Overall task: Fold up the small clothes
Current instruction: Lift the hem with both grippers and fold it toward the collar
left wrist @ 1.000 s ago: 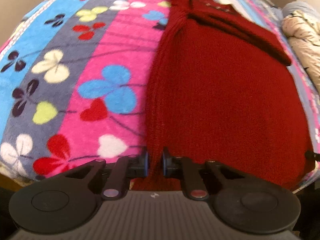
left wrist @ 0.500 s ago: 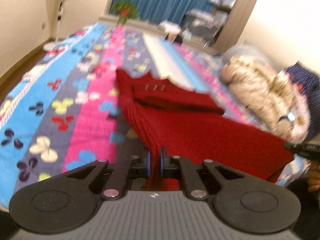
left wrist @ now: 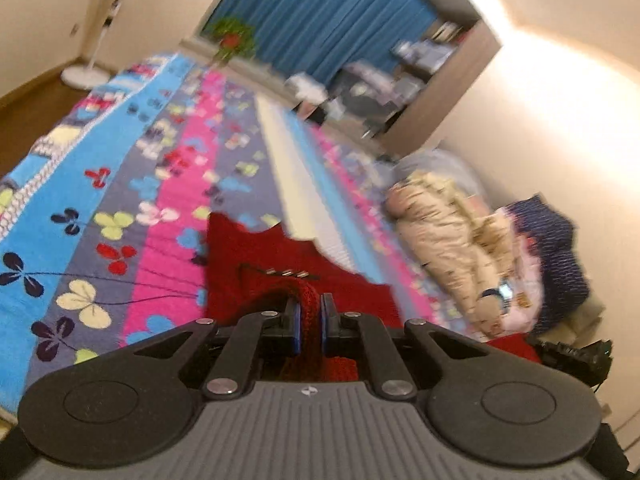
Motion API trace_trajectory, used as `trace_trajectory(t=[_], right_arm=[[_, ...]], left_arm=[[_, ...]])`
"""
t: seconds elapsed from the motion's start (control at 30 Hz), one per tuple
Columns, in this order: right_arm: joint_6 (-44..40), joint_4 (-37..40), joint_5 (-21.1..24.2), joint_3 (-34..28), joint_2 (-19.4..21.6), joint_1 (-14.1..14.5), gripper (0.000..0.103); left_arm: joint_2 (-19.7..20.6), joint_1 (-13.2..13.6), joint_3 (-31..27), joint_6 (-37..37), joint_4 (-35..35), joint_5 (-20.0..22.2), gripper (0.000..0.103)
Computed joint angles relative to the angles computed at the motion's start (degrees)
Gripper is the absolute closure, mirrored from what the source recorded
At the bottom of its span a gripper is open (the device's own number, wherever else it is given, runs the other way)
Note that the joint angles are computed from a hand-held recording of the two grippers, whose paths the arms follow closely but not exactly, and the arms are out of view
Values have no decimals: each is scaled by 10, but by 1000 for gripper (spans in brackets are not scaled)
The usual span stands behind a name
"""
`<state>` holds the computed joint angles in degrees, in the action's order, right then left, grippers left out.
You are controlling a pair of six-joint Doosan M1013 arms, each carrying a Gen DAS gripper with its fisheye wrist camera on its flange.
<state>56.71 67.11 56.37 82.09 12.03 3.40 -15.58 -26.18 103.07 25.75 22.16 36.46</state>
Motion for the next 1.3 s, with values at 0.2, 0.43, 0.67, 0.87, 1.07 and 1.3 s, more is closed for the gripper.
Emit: trace_trajectory(t=[0.2,0.43,0.67,0.87,1.07,1.3], right_arm=[[187,-300,-9,-192,148,74,98],[484,-628,-4,-295,245,126,91],[432,-535,-143,-212,194,108,68],[317,-505,-147,-199,189,104,51],[237,-443,-97,-207,191,100,45],[233,-411,-52,-237,214,107,41]], left_arm=[[140,104,-84,151,-113,72,93],[220,146,-114,46,-88,125,70],[186,147,-79,-30,0,110,49],[222,132,-112,144,-54,257,36],[202,108,-88,127,7,190,36],[205,110,-89,57,30,111,36]])
